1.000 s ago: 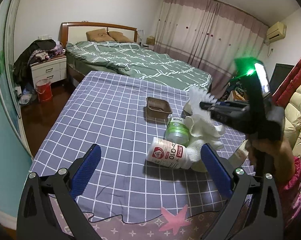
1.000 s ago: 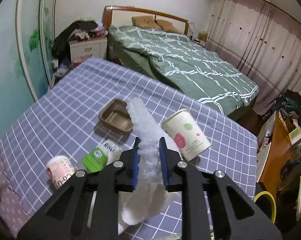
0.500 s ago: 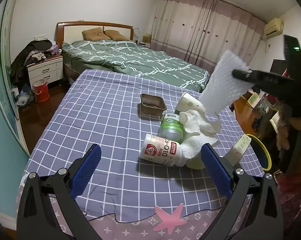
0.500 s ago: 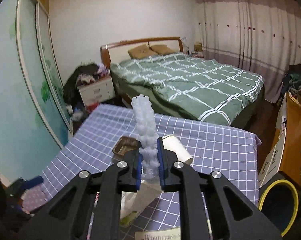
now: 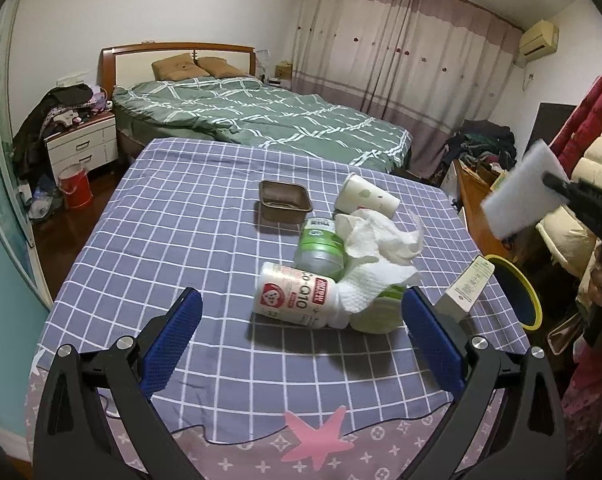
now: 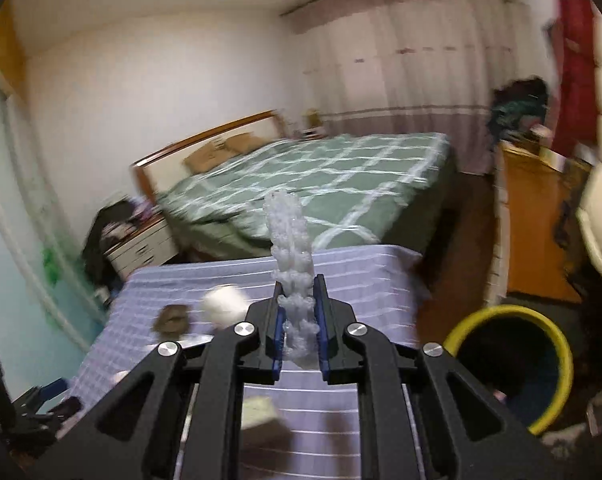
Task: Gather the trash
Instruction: 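Carry the wrapper toward the bin with the right tool, then open the right tool over the yellow bin to drop the wrapper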
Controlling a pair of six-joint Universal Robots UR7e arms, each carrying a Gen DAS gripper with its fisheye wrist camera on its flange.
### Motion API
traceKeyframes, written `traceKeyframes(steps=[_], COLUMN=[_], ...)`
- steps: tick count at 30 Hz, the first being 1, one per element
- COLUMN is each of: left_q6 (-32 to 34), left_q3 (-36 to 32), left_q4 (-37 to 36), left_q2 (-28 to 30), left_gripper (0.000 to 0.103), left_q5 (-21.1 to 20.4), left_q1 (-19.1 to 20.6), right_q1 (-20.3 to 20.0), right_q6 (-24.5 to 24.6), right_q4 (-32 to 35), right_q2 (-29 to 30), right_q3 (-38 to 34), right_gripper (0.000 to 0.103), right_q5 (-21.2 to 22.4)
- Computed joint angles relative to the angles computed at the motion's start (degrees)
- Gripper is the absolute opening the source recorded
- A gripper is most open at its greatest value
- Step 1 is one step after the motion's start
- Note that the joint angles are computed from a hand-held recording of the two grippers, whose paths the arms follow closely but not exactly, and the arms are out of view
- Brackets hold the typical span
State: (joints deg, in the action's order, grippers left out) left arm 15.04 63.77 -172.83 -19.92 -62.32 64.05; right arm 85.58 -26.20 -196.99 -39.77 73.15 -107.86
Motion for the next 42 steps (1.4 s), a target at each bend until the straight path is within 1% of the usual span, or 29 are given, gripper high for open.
traceKeyframes(steps=[2, 6, 11, 16, 18, 21, 22, 23, 31, 38, 42], left_q6=[0.18, 0.61, 0.92, 1.78, 1.96, 2.28, 2.36, 2.46, 1.9, 2.42, 1.74], left_q3=[-0.51, -1.87, -4.23, -6.55, -7.26, -8.23, -8.42, -8.67, -9.93, -9.82, -9.35], left_q4=[0.85, 2.64, 5.68, 8.52, 9.25, 10.33, 10.63, 11.0, 13.21, 12.06, 11.79], left_q2=[0.42, 1.53, 3.31, 5.14, 5.68, 6.35, 6.48, 6.67, 7.39, 6.97, 6.08], left_gripper=[0.098, 0.098, 0.098, 0.098, 0.098, 0.098, 0.098, 0.098, 0.098, 0.098, 0.098], left_q5=[0.07, -0.19, -0.73, -1.1, -1.16, -1.43, -1.55, -1.66, -2.15, 0.69, 0.72], left_q1=[-0.34, -0.96, -1.83, -2.77, -3.05, -3.4, -3.5, -3.6, -3.45, -2.73, -1.78], right_q1=[-1.65, -4.88, -8.65, -11.26, -12.04, -12.99, -13.18, -13.16, -13.1, -12.49, -12.15], right_q6=[1.79, 4.95, 8.33, 10.77, 11.19, 11.98, 12.08, 12.24, 11.62, 11.14, 10.85], right_q4=[-3.03, -6.11, -6.06, -3.93, -3.7, -3.44, -3.59, -3.91, -5.18, -4.87, -4.21], right_q2=[-1.64, -3.74, -4.91, -3.88, -3.63, -3.68, -3.58, -3.48, -3.79, -3.56, -3.2], right_q3=[2.2, 4.69, 5.53, 3.28, 2.95, 2.96, 2.93, 3.05, 4.27, 4.96, 4.71], right_gripper=[0.013, 0.013, 0.014, 0.014, 0.016, 0.028, 0.034, 0.037, 0.039, 0.039, 0.039], right_q5=[-1.78, -4.47, -7.38, -9.18, -9.87, -10.32, -10.37, -10.47, -10.06, -9.45, -9.22])
